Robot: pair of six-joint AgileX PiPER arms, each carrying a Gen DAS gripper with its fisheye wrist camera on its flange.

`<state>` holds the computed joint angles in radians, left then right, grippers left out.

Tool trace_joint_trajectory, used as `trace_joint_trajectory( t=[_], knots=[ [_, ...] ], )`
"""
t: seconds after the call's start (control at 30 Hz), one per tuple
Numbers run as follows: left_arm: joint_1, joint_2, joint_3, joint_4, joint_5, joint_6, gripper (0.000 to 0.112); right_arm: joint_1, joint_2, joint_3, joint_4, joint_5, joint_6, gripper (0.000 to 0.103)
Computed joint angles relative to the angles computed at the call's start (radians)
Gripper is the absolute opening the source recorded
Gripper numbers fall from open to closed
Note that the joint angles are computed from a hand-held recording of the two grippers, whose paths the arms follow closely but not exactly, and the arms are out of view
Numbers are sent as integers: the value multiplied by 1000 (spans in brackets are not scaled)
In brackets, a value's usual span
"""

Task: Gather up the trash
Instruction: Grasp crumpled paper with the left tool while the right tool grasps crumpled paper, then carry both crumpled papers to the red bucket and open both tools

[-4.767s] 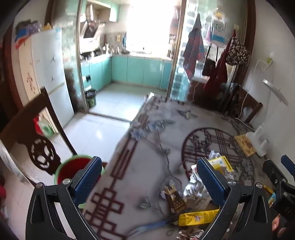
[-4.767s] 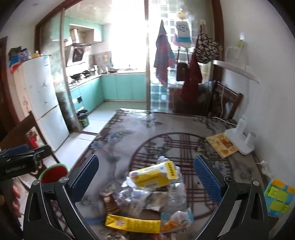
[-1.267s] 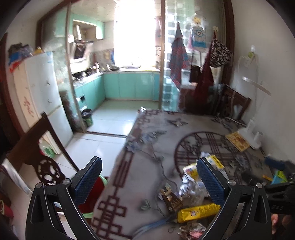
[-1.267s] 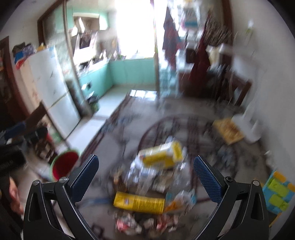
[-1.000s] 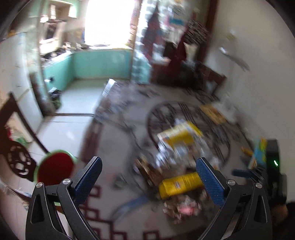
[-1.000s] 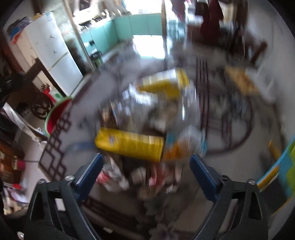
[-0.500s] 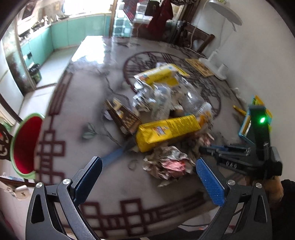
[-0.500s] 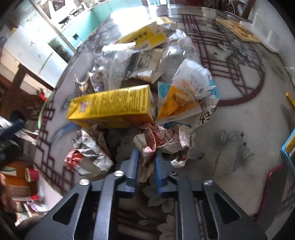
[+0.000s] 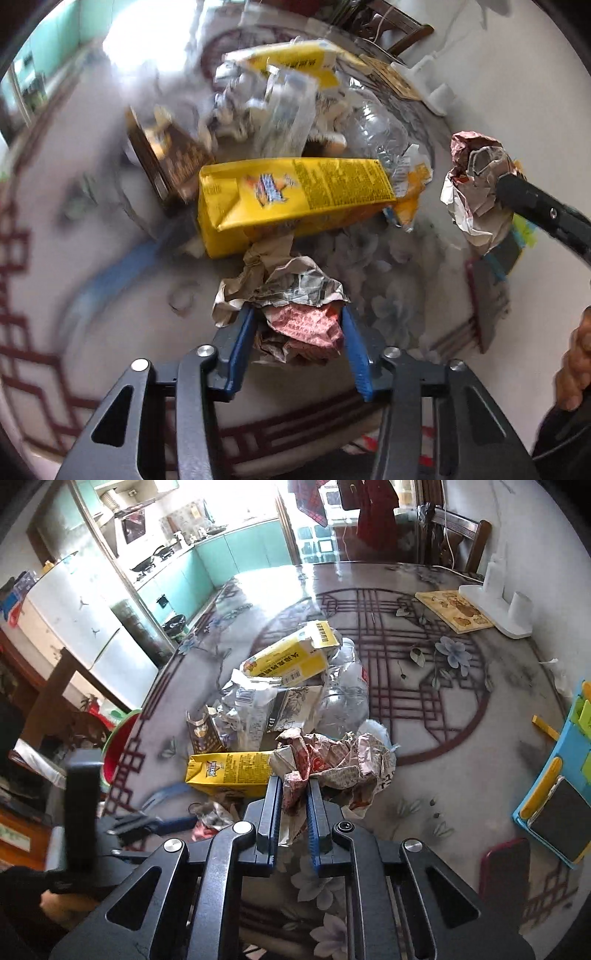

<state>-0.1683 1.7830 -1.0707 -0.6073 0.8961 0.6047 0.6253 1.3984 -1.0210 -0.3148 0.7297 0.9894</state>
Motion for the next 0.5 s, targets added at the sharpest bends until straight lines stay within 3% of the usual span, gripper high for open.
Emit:
trace_joint_trajectory(
  t=[0.03,0.07,0.27,0.5],
  knots=[
    [10,-3,1,-10,3,16,38,-1,7,-7,4,-1,-2,13],
    [18,-10,0,-18,13,32,28,3,16,-13,0,-4,5,13],
    [130,-102,-24,-68,100,115,27,26,40,-105,-15,20,-10,13],
    [316,-137,-154,-100,189,149,27,65,172,-305,-26,27,-63,13]
  ],
)
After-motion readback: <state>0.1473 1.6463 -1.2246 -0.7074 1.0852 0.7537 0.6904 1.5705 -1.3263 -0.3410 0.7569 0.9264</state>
